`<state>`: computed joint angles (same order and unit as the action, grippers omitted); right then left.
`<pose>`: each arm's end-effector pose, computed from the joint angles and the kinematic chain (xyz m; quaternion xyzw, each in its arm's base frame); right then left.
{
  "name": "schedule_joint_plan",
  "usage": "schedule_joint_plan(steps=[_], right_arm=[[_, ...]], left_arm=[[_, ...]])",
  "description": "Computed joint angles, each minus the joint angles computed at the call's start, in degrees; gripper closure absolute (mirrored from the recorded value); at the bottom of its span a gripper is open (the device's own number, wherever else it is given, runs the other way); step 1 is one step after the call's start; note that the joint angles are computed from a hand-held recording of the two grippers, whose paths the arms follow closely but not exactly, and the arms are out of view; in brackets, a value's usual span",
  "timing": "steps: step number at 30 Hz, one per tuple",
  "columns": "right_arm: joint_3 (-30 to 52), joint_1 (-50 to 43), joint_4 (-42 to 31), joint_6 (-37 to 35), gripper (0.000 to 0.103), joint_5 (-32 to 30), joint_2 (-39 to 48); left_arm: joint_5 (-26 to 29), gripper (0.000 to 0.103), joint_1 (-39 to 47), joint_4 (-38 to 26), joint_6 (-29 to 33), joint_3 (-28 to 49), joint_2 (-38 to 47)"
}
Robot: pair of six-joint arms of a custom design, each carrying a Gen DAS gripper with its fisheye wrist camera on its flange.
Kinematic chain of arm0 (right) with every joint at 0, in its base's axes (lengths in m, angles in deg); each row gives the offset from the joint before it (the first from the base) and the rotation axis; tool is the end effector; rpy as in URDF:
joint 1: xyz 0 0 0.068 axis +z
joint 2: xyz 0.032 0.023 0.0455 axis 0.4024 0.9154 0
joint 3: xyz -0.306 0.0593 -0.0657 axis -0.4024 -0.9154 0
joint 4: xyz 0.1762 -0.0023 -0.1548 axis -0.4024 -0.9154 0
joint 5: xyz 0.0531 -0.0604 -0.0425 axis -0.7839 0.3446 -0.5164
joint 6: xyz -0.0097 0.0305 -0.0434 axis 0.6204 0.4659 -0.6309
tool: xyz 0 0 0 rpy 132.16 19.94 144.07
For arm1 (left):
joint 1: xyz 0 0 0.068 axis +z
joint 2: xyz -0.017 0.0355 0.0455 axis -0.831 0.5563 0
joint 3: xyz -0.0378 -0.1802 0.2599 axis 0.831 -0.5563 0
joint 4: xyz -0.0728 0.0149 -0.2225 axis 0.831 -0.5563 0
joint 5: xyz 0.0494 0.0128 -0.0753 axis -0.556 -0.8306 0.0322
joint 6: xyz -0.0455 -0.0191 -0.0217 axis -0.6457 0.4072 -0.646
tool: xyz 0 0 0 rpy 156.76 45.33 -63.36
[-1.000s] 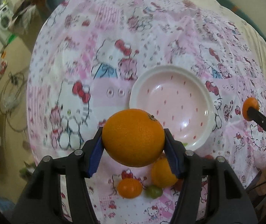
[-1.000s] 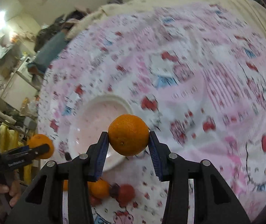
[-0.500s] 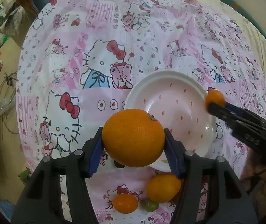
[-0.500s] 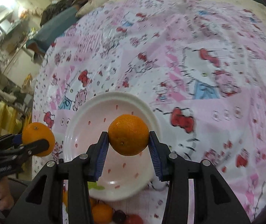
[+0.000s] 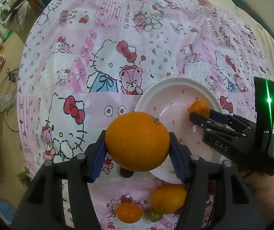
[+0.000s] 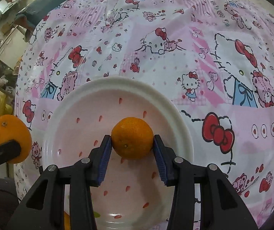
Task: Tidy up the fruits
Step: 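Lift the orange with the left gripper while the right gripper carries the tangerine over the plate, then lower the orange onto the plate and open the left gripper while the right releases the tangerine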
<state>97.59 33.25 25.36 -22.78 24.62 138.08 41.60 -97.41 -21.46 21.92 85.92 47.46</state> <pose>0.2495 0.0529 0.0387 -0.1631 0.9648 0.1571 0.1339 0.1846 -0.1551 0.1179 -0.0781 0.9857 -0.0438 0.1426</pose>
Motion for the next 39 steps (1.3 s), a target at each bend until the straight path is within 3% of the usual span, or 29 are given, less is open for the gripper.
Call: schedule_joint_plan(steps=[3,5,6,12,18,28,35,39], right_arm=[[-0.4,0.3,0.7,-0.3,0.051,0.5,-0.1],[-0.5,-0.5,0.4,-0.5,0.035,-0.5,-0.6],[-0.7,-1.5,0.2,-0.5,0.033,-1.6,-1.1],[-0.9,-8.6,-5.4,0.2,0.033,-6.2,-7.6],[0.9,-18.4,-14.5,-0.2,0.033,-10.0,-11.6],[2.1,-25.3,-18.6,-4.1,0.033,-10.5,-13.5],[3.4,-27.6,-20.8,-4.7,0.033,-11.4,-14.9],[3.5,-27.3,-20.7,-4.9,0.033,-10.9,-14.9]], left_arm=[[-0.4,0.047,-0.4,0.0,0.2,0.4,0.5],[-0.6,0.047,-0.5,0.8,-0.1,0.1,0.8],[-0.7,0.047,-0.4,1.2,-0.2,-0.2,0.9],[-2.7,0.047,-0.3,5.1,0.1,-1.7,2.3],[-0.6,0.047,0.0,10.8,2.7,1.2,8.0],[2.5,0.047,-0.5,11.8,5.5,10.2,17.4],[3.6,0.046,2.0,15.6,5.4,10.8,21.3],[3.1,0.045,1.7,14.3,6.2,11.9,21.7]])
